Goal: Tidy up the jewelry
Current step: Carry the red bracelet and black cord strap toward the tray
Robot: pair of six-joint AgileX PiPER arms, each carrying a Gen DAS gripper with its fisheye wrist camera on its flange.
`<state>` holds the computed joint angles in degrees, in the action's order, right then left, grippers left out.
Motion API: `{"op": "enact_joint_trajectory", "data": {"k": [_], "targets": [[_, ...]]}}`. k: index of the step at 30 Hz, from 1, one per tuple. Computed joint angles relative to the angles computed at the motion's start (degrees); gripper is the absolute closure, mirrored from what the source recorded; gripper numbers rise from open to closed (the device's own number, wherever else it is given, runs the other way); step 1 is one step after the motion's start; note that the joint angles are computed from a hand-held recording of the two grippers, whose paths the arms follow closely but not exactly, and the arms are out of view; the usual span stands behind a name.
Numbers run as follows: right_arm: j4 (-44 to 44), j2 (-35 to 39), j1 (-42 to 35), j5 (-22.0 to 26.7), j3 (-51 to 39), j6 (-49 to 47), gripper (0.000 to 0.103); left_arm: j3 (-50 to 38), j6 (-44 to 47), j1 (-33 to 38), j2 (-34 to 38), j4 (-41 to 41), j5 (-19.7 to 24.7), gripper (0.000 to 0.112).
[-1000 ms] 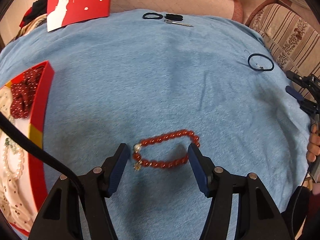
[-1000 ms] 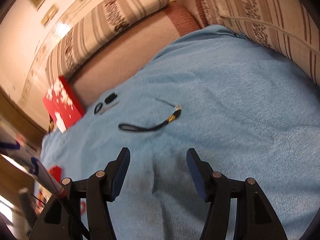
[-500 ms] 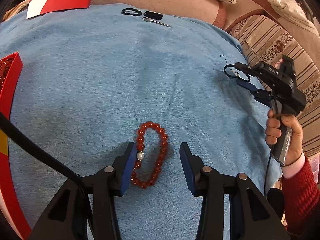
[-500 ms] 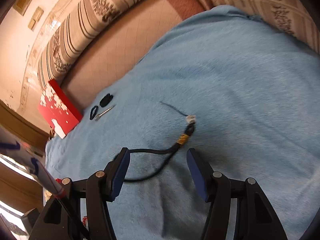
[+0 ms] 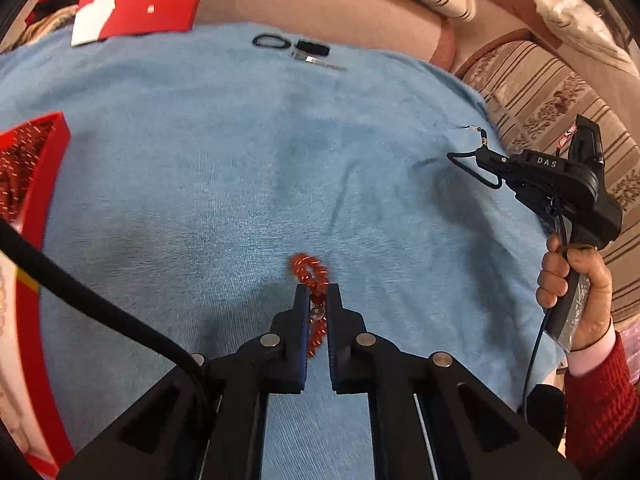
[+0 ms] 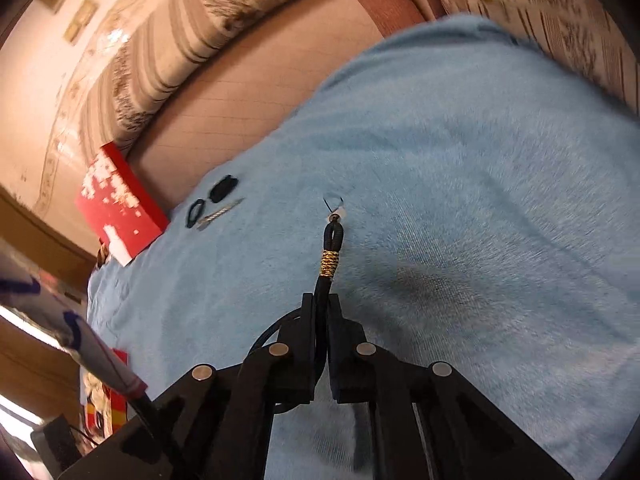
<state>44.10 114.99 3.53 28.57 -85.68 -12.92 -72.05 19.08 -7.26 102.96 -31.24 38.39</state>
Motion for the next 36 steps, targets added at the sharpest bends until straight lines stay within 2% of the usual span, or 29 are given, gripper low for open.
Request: {"op": "enact_joint_trajectory", "data": {"k": [9,20,28,36], "targets": [[-2.98,-13.07,2.9,-0.88,7.71,-1.34,0.097,7.42,-0.19,0.75,-13.43,0.87,-0.08,0.105],[-11.24,-25.1,10.63,-1.44,13.55,4.82,0.097,13.12,-1.6,6.89,-28.38,4.09,4.38,0.105],[-16.0,-28.52,17.53,-1.45,14.67,8.55,0.097,14.19,-0.76,14.71,-35.3,4.36,9.77,0.105],[-21.44,-26.52,24.5,-1.08,11.48,14.08,0.097,13.3,4.22,25.29,-37.37,2.4,14.41,0.105]]}}
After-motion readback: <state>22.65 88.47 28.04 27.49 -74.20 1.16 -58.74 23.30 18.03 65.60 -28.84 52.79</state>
